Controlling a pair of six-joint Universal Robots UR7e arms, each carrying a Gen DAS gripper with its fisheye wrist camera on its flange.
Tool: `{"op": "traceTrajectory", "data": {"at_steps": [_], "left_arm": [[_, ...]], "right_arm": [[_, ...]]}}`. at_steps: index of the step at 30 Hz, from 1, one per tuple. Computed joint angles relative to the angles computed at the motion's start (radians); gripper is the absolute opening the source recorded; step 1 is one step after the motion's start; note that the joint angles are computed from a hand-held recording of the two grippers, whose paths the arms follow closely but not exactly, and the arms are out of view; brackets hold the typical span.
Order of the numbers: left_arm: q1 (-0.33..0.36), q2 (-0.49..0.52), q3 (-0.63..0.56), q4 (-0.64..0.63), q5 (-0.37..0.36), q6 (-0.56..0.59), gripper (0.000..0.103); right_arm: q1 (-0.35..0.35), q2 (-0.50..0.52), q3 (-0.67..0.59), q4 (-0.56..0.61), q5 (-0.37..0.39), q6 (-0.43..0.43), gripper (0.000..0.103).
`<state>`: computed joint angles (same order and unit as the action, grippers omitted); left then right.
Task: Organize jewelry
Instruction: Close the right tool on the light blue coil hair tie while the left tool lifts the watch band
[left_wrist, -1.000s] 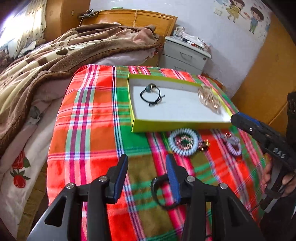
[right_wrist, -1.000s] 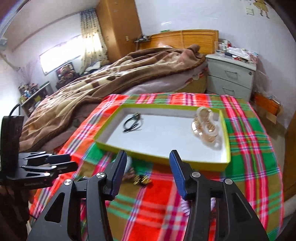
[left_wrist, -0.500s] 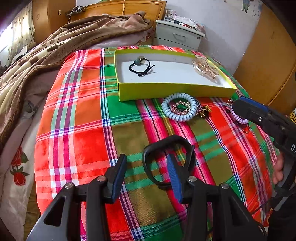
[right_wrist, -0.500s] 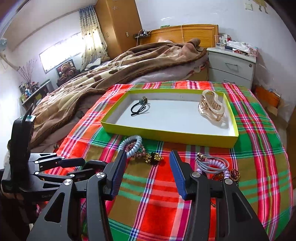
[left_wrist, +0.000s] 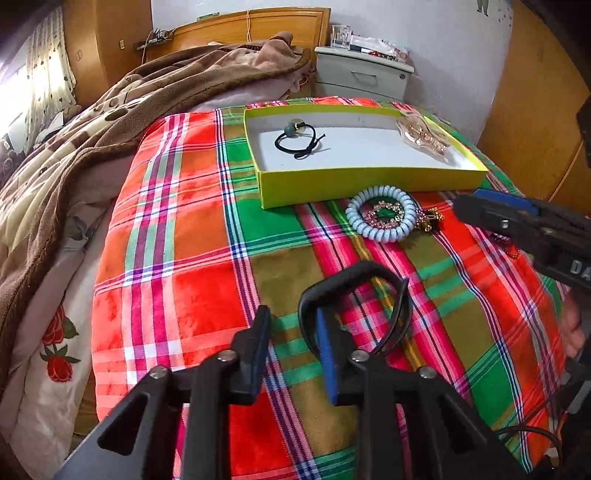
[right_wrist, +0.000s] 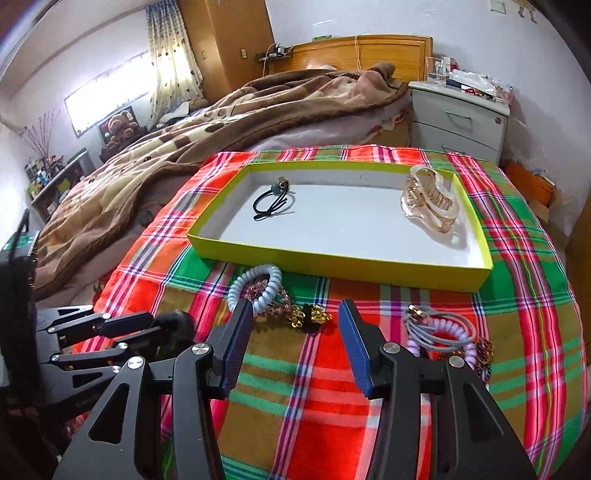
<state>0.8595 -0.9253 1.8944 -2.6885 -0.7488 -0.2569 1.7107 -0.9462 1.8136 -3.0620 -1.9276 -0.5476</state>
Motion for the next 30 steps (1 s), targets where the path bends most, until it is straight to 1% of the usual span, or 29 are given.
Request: {"op": "traceTrajectory", "data": {"at_steps": [2, 4, 6, 9, 12, 13, 15, 16, 20, 21, 22, 24, 26, 28, 30], "left_arm": [[0.002, -0.003, 0.008, -0.016, 0.009, -0.001, 0.011], [0.006, -0.008, 0.014, -0.031, 0.006, -0.007, 0.009], [0.011, -0.014, 0.019, -0.045, -0.006, -0.009, 0.009], [0.002, -0.019, 0.029, -0.051, 0.027, -0.014, 0.007], [0.011, -0.028, 0.032, -0.059, 0.01, -0.021, 0.007], [0.012, -0.029, 0.033, -0.062, 0.016, -0.019, 0.007], [0.013, -0.031, 0.034, -0.061, 0.021, -0.024, 0.007], [0.013, -0.033, 0.035, -0.064, 0.021, -0.024, 0.006], [0.015, -0.039, 0.04, -0.075, 0.03, -0.037, 0.006], [0.016, -0.041, 0.041, -0.074, 0.033, -0.044, 0.006], [0.017, -0.043, 0.041, -0.07, 0.034, -0.047, 0.006], [0.018, -0.045, 0.045, -0.079, 0.038, -0.053, 0.006], [0.019, -0.048, 0.045, -0.082, 0.035, -0.051, 0.006], [0.02, -0.048, 0.046, -0.091, 0.03, -0.047, 0.006], [0.02, -0.049, 0.047, -0.093, 0.024, -0.051, 0.006]], "right_arm": [[0.004, 0.01, -0.011, 0.005, -0.009, -0.001, 0.049], [0.009, 0.022, -0.022, 0.006, -0.021, -0.007, 0.049], [0.013, 0.032, -0.032, 0.009, -0.031, -0.016, 0.049], [0.018, 0.051, -0.052, 0.015, -0.048, -0.023, 0.049], [0.019, 0.065, -0.071, 0.032, -0.057, -0.016, 0.049], [0.02, 0.07, -0.078, 0.04, -0.059, -0.018, 0.049], [0.021, 0.078, -0.094, 0.063, -0.066, -0.022, 0.044], [0.022, 0.083, -0.099, 0.07, -0.073, -0.022, 0.039], [0.021, 0.096, -0.118, 0.094, -0.074, -0.024, 0.037], [0.02, 0.099, -0.122, 0.104, -0.074, -0.024, 0.035], [0.019, 0.101, -0.126, 0.112, -0.075, -0.024, 0.028], [0.019, 0.103, -0.126, 0.113, -0.072, -0.025, 0.025], [0.018, 0.101, -0.124, 0.112, -0.067, -0.023, 0.017], [0.016, 0.097, -0.123, 0.12, -0.059, -0.015, 0.016], [0.015, 0.094, -0.118, 0.114, -0.053, -0.014, 0.011]]}}
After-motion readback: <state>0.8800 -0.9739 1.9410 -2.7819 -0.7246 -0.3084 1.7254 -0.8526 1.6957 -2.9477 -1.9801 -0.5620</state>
